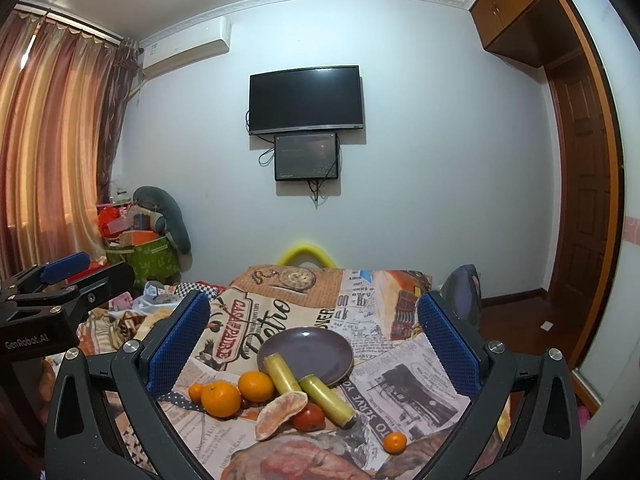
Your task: Organize fruits
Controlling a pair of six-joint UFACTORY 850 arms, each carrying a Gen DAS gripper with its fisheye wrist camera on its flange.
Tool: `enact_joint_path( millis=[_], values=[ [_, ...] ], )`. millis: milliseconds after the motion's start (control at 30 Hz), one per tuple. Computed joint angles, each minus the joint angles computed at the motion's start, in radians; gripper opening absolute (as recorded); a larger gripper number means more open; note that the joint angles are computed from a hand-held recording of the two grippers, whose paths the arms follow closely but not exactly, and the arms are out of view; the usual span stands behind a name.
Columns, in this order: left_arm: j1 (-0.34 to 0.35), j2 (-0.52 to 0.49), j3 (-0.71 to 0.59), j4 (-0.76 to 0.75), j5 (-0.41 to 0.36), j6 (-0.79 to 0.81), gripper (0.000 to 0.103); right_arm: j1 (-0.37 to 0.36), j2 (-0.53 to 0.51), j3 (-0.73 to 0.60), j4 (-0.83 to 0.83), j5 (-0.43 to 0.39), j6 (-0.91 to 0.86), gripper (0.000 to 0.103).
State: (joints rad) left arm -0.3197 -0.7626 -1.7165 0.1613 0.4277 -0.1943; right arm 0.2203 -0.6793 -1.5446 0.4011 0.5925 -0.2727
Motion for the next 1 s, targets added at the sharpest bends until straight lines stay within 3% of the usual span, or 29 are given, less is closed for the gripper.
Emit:
enact_joint_path(
  millis=[1000],
  values=[
    [0.000, -0.010, -0.013, -0.007, -0.007, 0.002, 0.103, 0.001, 0.001, -0.002, -0.005, -0.005, 0.011, 0.103]
  ],
)
